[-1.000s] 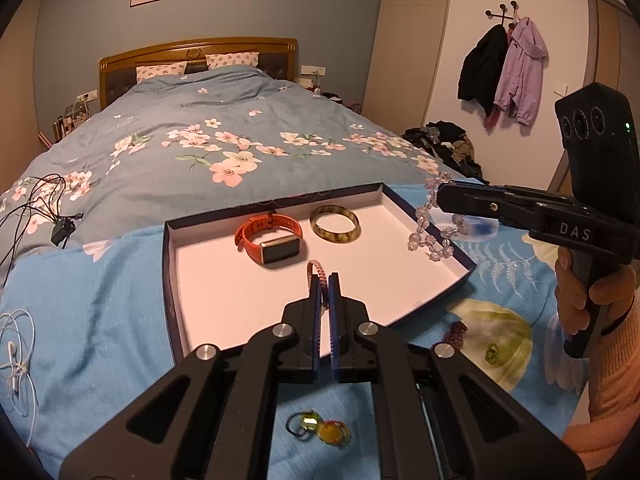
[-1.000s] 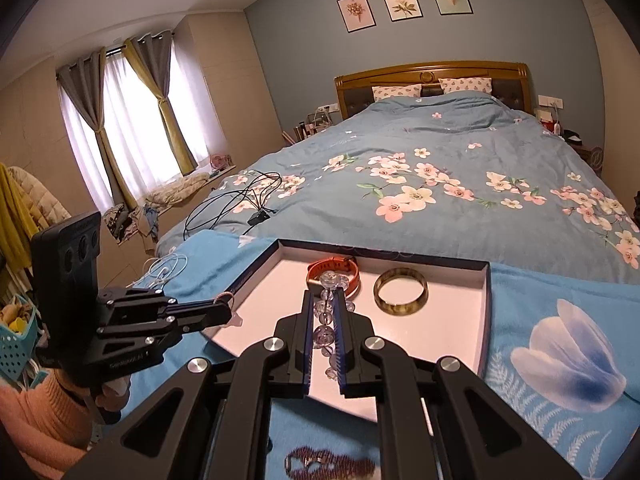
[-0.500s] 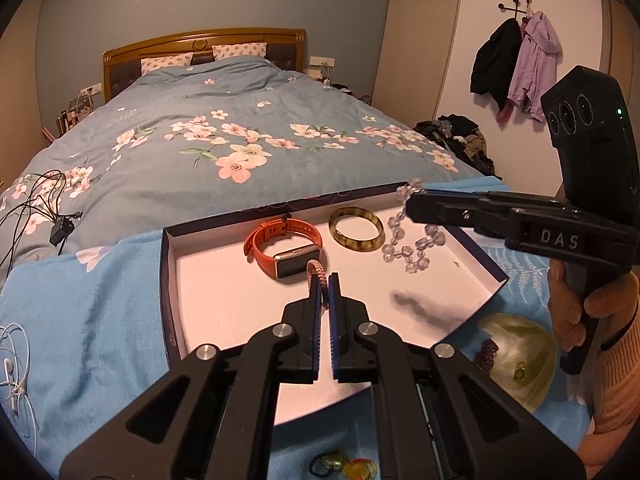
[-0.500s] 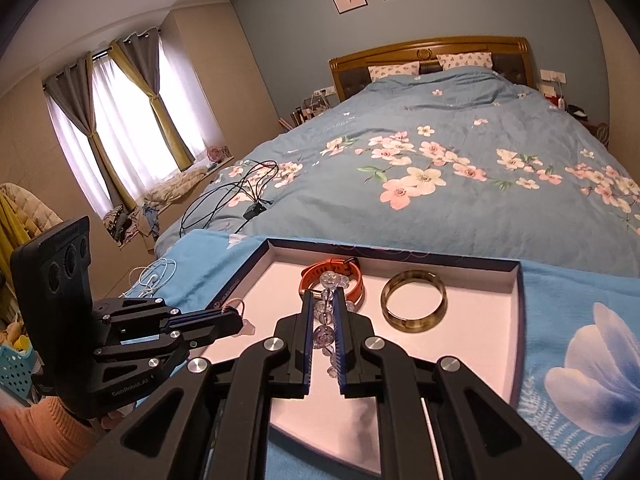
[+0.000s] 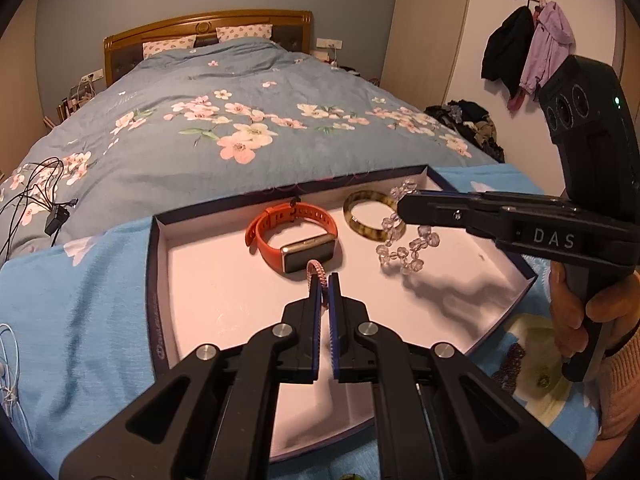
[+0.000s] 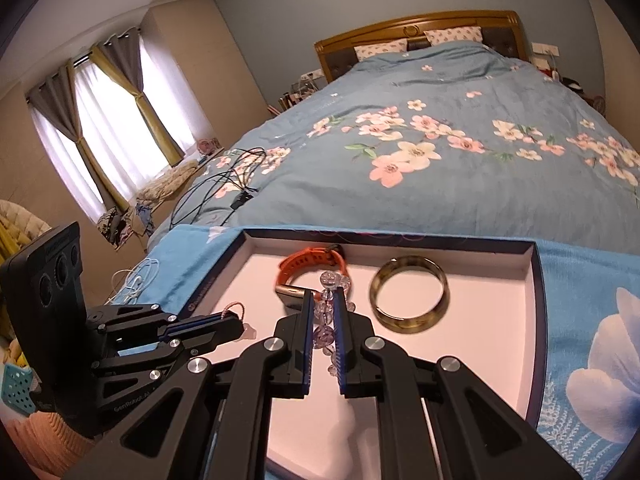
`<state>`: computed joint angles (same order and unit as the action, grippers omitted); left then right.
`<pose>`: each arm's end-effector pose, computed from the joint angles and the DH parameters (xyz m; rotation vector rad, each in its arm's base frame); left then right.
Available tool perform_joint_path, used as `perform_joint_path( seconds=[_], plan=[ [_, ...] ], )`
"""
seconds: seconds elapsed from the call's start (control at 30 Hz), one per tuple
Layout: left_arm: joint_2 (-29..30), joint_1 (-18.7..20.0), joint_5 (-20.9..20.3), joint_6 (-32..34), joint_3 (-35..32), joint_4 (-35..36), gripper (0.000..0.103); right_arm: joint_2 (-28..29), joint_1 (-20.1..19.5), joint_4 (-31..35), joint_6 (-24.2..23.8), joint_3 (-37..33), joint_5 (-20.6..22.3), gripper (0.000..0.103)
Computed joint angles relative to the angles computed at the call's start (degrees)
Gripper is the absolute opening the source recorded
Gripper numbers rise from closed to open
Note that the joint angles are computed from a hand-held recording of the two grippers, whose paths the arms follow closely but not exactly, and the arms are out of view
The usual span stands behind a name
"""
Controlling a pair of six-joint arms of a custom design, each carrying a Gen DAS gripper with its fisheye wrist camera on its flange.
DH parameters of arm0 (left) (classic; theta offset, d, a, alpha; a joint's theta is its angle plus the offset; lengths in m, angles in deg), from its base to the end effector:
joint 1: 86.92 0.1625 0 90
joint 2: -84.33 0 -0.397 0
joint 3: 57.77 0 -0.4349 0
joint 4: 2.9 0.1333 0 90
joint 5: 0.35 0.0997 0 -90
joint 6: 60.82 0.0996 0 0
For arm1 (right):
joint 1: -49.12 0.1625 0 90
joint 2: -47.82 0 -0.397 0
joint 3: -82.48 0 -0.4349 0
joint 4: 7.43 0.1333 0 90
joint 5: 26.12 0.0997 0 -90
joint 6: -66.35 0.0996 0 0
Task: Organize jewelry
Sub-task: 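Lower the pink charm into the box and open the left tool while the right tool releases the bead bracelet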
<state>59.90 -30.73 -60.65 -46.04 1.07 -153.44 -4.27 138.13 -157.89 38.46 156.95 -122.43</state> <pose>-0.3200 -0.8061 0.0472 0.9303 2.4523 -0.7139 0.1088 -0.7876 0.2937 0.5866 -2.6769 0.8780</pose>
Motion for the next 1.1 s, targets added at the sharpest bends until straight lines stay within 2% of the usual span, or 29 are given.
perform_joint_path(
  seconds=[0.43,1.1],
  plan=[
    [3.5,0.7,2.1,-0.8,-4.8,3.6,0.004,0.5,-0.5,0.3,1.0,-0.8,-3.0,0.008],
    [5.3,0.6,3.5,-2.1,-7.6,5.8,0.004,1.6,-0.7,1.0,1.3,-2.1,-6.2,0.011]
  ],
)
